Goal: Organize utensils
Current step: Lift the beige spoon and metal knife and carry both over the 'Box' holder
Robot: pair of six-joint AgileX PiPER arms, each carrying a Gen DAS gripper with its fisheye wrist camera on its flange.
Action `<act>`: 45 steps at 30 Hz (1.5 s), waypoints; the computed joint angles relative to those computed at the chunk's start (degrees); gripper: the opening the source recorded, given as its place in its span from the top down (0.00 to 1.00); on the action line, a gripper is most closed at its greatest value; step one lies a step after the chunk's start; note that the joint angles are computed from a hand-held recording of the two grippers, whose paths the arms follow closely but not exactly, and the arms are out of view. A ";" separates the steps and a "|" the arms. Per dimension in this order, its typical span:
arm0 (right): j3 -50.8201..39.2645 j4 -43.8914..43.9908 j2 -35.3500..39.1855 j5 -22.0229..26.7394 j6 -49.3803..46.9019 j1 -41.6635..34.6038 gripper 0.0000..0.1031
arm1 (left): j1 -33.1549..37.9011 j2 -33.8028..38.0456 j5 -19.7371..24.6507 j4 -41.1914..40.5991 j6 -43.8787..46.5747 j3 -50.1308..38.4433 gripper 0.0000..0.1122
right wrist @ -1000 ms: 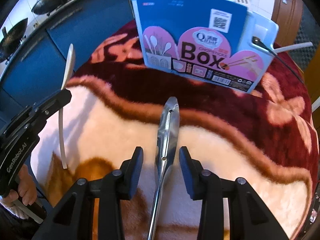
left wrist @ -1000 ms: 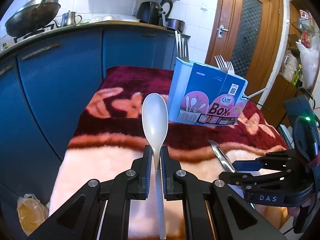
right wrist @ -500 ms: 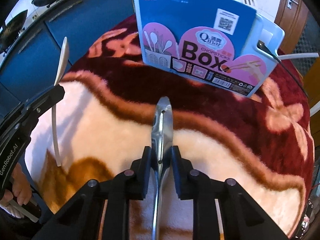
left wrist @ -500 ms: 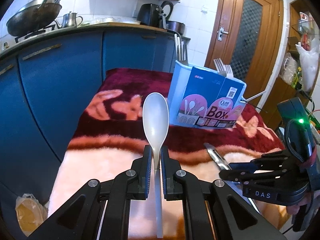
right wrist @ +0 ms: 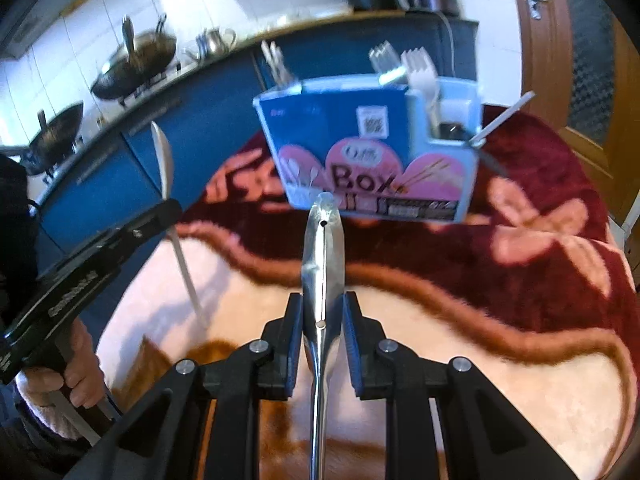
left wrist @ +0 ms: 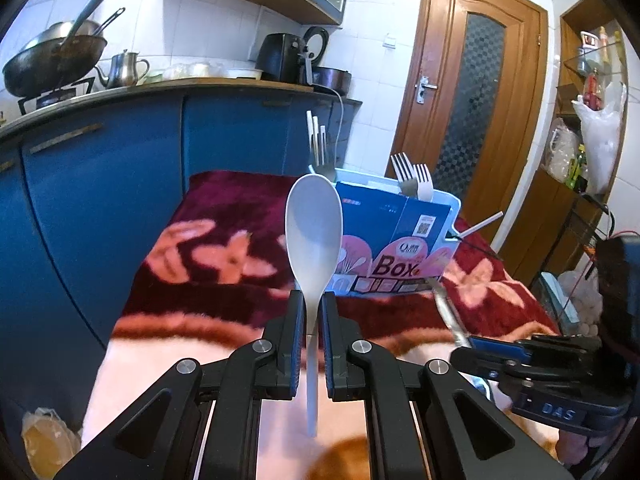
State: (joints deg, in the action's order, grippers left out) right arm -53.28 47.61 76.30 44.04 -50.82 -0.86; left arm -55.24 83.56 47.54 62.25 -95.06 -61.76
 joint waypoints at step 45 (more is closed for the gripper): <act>-10.04 44.17 5.21 -9.97 -30.96 -5.69 0.79 | 16.24 12.82 -15.38 13.46 -3.94 -23.93 0.93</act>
